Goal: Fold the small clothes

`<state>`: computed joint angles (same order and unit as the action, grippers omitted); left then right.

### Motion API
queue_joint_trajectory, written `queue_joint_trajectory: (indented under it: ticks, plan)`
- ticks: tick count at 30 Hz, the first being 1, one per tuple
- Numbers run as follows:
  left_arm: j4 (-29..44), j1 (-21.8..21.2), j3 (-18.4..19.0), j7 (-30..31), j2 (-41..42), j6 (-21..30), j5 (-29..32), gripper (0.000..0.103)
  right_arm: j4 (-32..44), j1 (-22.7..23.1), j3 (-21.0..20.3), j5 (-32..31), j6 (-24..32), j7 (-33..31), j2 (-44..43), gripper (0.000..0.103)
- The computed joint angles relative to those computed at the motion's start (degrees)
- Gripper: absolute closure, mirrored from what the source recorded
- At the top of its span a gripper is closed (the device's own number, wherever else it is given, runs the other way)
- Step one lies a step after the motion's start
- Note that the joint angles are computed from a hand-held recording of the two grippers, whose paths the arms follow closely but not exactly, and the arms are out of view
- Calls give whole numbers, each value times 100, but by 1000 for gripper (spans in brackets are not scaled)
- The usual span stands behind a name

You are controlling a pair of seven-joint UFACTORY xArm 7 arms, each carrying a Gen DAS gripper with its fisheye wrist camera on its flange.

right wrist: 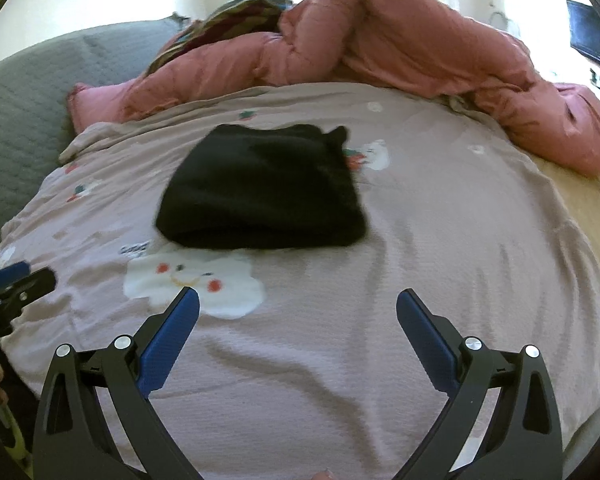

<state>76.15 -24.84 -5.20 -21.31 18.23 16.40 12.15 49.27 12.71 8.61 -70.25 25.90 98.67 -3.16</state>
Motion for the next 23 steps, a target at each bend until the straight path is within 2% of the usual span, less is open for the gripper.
queue_joint_trajectory:
  ticks: [2, 5, 8, 11, 15, 17, 19, 21, 23]
  plan:
    - [50, 27, 1, -21, 44, 65, -55, 10, -137, -63, -51, 102, 104, 103, -140, 5]
    - [227, 124, 29, -82, 165, 351, -208, 10, -515, -248, -67, 343, 610, 303, -571, 5]
    - [639, -73, 440, -637, 396, 806, 232, 10, -954, -511, -1, 588, 1191, 449, -1088, 5]
    - [1056, 13, 612, -906, 635, 1096, 520, 10, -1558, -815, 41, 1090, 1951, 476, -1800, 5]
    - [1585, 398, 787, -1079, 978, 1282, 575, 10, -2584, -1286, -17, 1920, 2843, 516, -3065, 5]
    - [2040, 574, 1000, -1219, 1277, 1576, 668, 10, -3096, -1557, -11, 2226, 3297, 584, -3769, 5]
    - [2529, 819, 1065, -1208, 1597, 1847, 630, 10, -3532, -1870, 65, 2612, 4102, 547, -4446, 5]
    - [3160, 1086, 1201, -1268, 2018, 2201, 580, 10, -3878, -2147, 83, 2851, 4552, 512, -4953, 5]
    - [3973, 1365, 1284, -1283, 2528, 2656, 483, 10, -4302, -2489, -177, 3071, 4909, 342, -5617, 5]
